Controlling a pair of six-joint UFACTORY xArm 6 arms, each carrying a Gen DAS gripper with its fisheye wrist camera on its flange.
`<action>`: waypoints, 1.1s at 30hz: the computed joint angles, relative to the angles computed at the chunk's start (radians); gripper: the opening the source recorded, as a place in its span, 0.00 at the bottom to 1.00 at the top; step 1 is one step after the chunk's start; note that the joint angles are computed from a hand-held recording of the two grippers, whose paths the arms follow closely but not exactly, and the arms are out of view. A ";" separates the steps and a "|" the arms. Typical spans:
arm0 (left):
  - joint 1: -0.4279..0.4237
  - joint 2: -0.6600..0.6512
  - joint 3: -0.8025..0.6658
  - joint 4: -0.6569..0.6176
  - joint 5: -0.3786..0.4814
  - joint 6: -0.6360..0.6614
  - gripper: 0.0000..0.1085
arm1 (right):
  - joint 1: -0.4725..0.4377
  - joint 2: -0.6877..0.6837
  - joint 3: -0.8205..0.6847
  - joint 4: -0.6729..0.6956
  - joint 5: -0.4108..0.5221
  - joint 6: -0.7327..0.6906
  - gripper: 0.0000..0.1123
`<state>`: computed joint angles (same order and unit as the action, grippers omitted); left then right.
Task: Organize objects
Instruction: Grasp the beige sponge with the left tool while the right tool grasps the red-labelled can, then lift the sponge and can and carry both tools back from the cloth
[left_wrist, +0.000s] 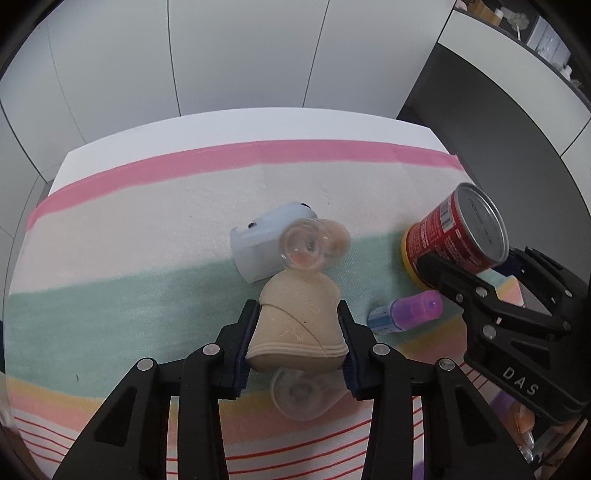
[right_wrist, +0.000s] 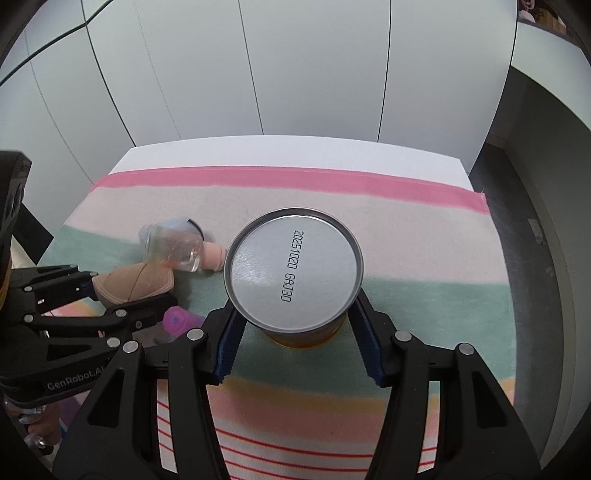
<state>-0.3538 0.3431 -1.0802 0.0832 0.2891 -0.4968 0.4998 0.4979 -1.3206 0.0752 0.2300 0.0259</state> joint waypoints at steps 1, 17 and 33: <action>0.000 -0.004 0.001 0.001 0.000 -0.005 0.38 | 0.001 -0.004 0.003 0.006 0.003 -0.007 0.51; 0.004 -0.238 0.129 0.181 0.070 -0.161 0.39 | 0.007 -0.199 0.113 -0.150 0.090 0.142 0.51; -0.024 -0.607 0.153 0.361 0.327 -0.322 0.39 | 0.048 -0.505 0.081 -0.272 0.334 0.271 0.51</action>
